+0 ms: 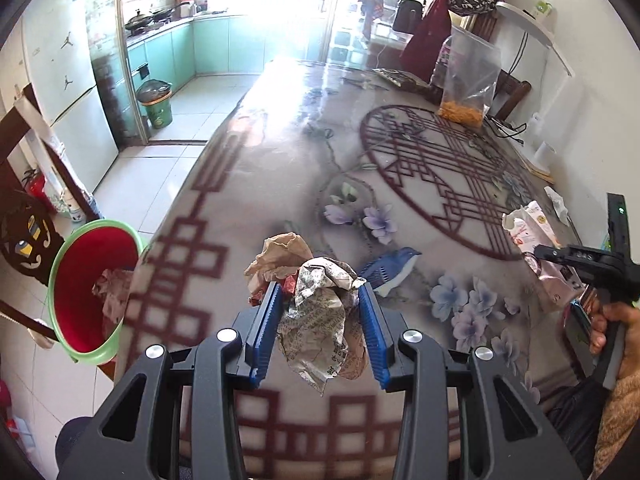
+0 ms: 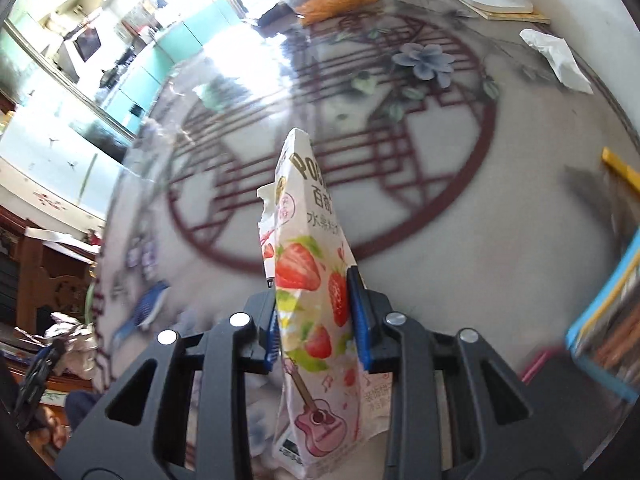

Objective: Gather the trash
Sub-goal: 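Carry the crumpled paper and Pocky bag over the red bin with both tools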

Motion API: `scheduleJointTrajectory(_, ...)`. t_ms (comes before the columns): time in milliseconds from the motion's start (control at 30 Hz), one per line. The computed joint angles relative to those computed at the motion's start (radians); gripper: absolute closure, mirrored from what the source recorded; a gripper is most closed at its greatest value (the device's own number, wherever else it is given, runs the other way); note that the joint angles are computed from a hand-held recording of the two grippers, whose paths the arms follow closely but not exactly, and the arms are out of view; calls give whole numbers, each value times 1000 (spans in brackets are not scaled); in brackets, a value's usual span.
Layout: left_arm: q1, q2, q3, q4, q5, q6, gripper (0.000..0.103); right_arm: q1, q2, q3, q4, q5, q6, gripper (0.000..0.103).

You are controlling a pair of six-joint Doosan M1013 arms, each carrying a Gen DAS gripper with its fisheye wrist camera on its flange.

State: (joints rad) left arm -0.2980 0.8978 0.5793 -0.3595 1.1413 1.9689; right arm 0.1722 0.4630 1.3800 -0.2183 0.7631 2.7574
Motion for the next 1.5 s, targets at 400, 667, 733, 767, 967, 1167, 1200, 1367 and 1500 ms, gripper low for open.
scheduleJointTrajectory(400,51,-6,0,-82,-33,24,66,151,113,-275,-173,137,-64,74)
scheduleJointTrajectory(667,81,0,-17,-87,-34,1,66,194,190,-445,-210,217,-190,74)
scheduleJointTrajectory(733,89,5,-26,-84,-33,-12,66,202,204,-474,-213,228,-209,74)
scheduleJointTrajectory(767,93,6,-29,-81,-35,-17,66,204,211,-487,-210,231,-219,74)
scheduleJointTrajectory(967,112,13,-51,-71,-44,-42,65,212,238,-542,-201,240,-256,74)
scheduleJointTrajectory(1167,125,18,-62,-54,-62,-76,65,216,265,-594,-189,245,-297,74)
scheduleJointTrajectory(1200,126,20,-67,-48,-64,-84,65,217,270,-604,-188,248,-304,74)
scheduleJointTrajectory(1367,139,39,-108,-17,-64,-128,65,222,294,-650,-175,256,-347,74)
scheduleJointTrajectory(1500,147,56,-140,15,-57,-159,65,225,323,-701,-151,274,-397,74)
